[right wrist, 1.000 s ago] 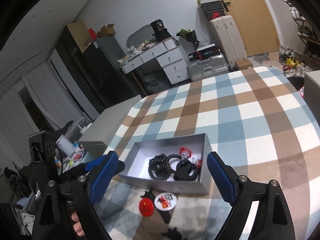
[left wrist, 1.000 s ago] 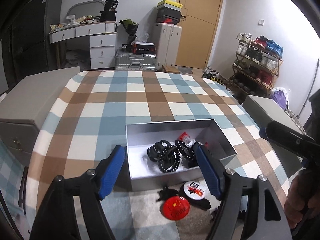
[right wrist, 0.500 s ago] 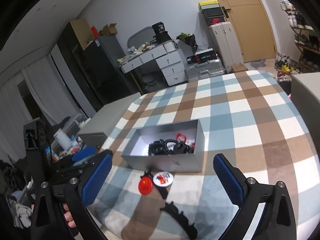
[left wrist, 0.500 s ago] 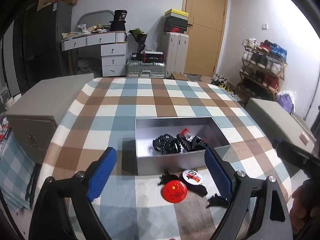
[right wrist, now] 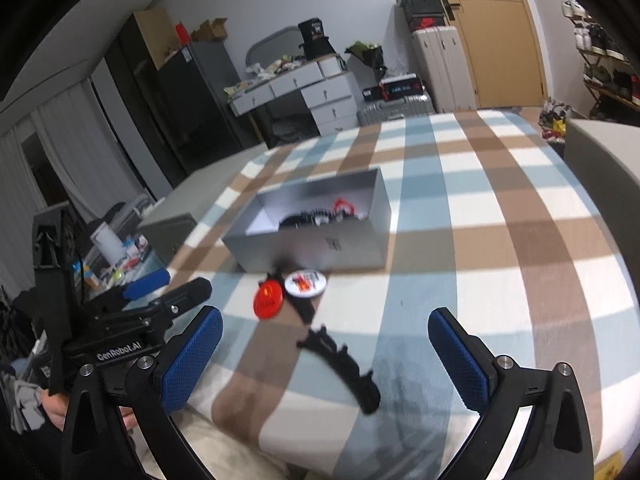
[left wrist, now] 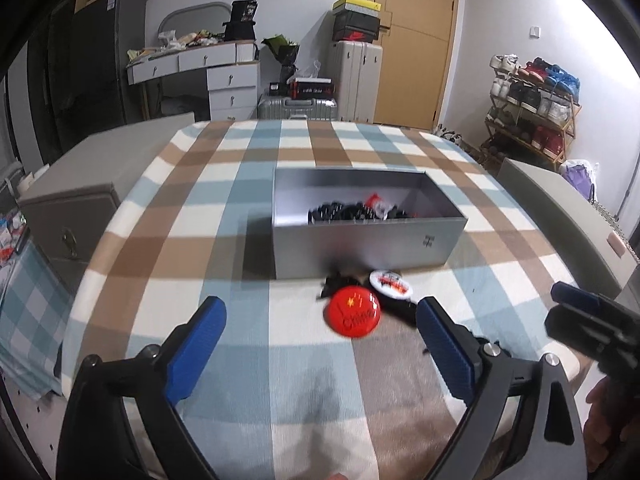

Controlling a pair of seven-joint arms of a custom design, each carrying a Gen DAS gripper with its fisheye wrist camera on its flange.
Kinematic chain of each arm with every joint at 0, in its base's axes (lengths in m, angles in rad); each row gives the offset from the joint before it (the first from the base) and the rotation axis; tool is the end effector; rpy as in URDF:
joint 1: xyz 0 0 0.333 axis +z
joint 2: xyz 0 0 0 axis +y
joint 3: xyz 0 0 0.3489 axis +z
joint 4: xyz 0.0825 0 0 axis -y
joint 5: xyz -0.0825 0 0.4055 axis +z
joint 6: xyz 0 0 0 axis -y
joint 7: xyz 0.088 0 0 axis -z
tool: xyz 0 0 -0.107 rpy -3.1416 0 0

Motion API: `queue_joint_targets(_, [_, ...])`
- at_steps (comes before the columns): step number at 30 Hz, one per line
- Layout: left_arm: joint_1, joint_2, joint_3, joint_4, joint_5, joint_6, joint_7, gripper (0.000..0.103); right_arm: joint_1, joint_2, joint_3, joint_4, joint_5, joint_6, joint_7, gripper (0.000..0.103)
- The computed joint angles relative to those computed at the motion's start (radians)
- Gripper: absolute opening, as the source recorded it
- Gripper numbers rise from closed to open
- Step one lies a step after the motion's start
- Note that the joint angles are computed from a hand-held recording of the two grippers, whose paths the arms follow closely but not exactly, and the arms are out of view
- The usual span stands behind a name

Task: Organize jewelry
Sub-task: 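Withdraw both grippers and move the right gripper toward a black claw clip, then grasp the black claw clip with the right gripper while the left grasps the red badge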

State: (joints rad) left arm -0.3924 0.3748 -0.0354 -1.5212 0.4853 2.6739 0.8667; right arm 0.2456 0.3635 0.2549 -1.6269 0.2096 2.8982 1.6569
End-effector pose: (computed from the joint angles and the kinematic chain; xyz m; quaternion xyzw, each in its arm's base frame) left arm 0.6801 -0.3204 0.5586 -0.6248 0.6651 -0.3218 0.2523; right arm 0.6703 0.3168 0.5482 -0.6843 0.5739 -0.1151 0.4349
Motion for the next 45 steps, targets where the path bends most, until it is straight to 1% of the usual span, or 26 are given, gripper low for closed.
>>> queue_joint_targets(3, [0.003,-0.011,-0.005,-0.029,-0.012,-0.008,-0.003,0.093,-0.006,-0.005,0.011,-0.025,0.011,-0.005,-0.014,0.103])
queue_joint_targets(7, [-0.001,-0.013,-0.006,-0.044,-0.003,-0.047,-0.016,0.093,-0.007,-0.007,0.020,-0.050,0.027,0.006,-0.031,0.103])
queue_joint_targets(9, [0.005,-0.017,-0.013,-0.053,-0.011,-0.049,-0.018,0.093,-0.025,0.003,0.048,-0.043,0.058,-0.004,-0.061,0.103])
queue_joint_targets(10, [0.008,-0.020,-0.015,-0.060,-0.015,-0.044,-0.022,0.093,-0.024,0.009,0.050,-0.036,0.065,-0.011,-0.067,0.103])
queue_joint_targets(13, [0.021,-0.034,-0.025,-0.084,-0.039,-0.021,-0.027,0.093,0.030,0.017,-0.009,-0.020,-0.002,-0.015,-0.018,0.103])
queue_joint_targets(18, [0.022,-0.048,-0.021,-0.099,-0.030,-0.017,-0.039,0.093,0.061,0.026,-0.045,-0.017,-0.070,-0.016,0.044,0.103])
queue_joint_targets(20, [0.016,-0.056,-0.003,-0.104,0.004,-0.015,-0.068,0.093,0.084,0.025,-0.074,-0.025,-0.115,0.000,0.089,0.102])
queue_joint_targets(22, [0.015,-0.063,0.010,-0.108,0.039,-0.010,-0.105,0.093,0.093,0.028,-0.086,-0.022,-0.153,-0.003,0.118,0.099])
queue_joint_targets(24, [0.028,-0.068,0.004,-0.110,0.039,-0.014,-0.114,0.093,0.098,0.032,-0.092,-0.018,-0.181,-0.013,0.140,0.087])
queue_joint_targets(26, [0.049,-0.073,-0.013,-0.116,0.008,-0.012,-0.102,0.093,0.103,0.037,-0.098,-0.011,-0.202,-0.026,0.166,0.080])
queue_joint_targets(27, [0.058,-0.076,-0.019,-0.123,-0.007,-0.003,-0.097,0.093,0.106,0.038,-0.102,-0.013,-0.210,-0.027,0.182,0.075])
queue_joint_targets(29, [0.064,-0.079,-0.023,-0.134,-0.021,0.009,-0.097,0.093,0.106,0.040,-0.103,-0.015,-0.222,-0.026,0.202,0.066])
queue_joint_targets(31, [0.069,-0.079,-0.029,-0.138,-0.037,0.011,-0.082,0.093,0.121,0.036,-0.122,-0.020,-0.259,-0.020,0.230,0.059])
queue_joint_targets(33, [0.076,-0.080,-0.038,-0.141,-0.062,0.017,-0.061,0.093,0.119,0.039,-0.120,-0.014,-0.274,-0.033,0.237,0.053])
queue_joint_targets(35, [0.081,-0.081,-0.040,-0.146,-0.083,0.030,-0.047,0.093,0.099,0.040,-0.095,-0.014,-0.261,-0.033,0.219,0.049])
queue_joint_targets(36, [0.081,-0.080,-0.040,-0.145,-0.091,0.031,-0.042,0.093,0.099,0.039,-0.096,-0.015,-0.262,-0.031,0.222,0.047])
queue_joint_targets(37, [0.080,-0.078,-0.040,-0.142,-0.098,0.024,-0.036,0.093,0.105,0.039,-0.103,-0.015,-0.271,-0.033,0.230,0.044])
queue_joint_targets(39, [0.077,-0.074,-0.040,-0.132,-0.107,0.001,-0.025,0.093,0.113,0.038,-0.113,-0.015,-0.287,-0.037,0.241,0.034])
queue_joint_targets(40, [0.079,-0.072,-0.041,-0.129,-0.115,-0.002,-0.019,0.093,0.124,0.037,-0.126,-0.016,-0.305,-0.038,0.256,0.032])
queue_joint_targets(41, [0.080,-0.072,-0.040,-0.130,-0.119,-0.002,-0.018,0.093,0.131,0.036,-0.134,-0.017,-0.319,-0.038,0.267,0.029])
queue_joint_targets(42, [0.079,-0.073,-0.038,-0.131,-0.122,-0.006,-0.021,0.093,0.133,0.036,-0.138,-0.017,-0.329,-0.040,0.273,0.022])
queue_joint_targets(45, [0.080,-0.074,-0.038,-0.132,-0.131,-0.015,-0.023,0.093,0.135,0.034,-0.141,-0.024,-0.346,-0.028,0.290,0.022])
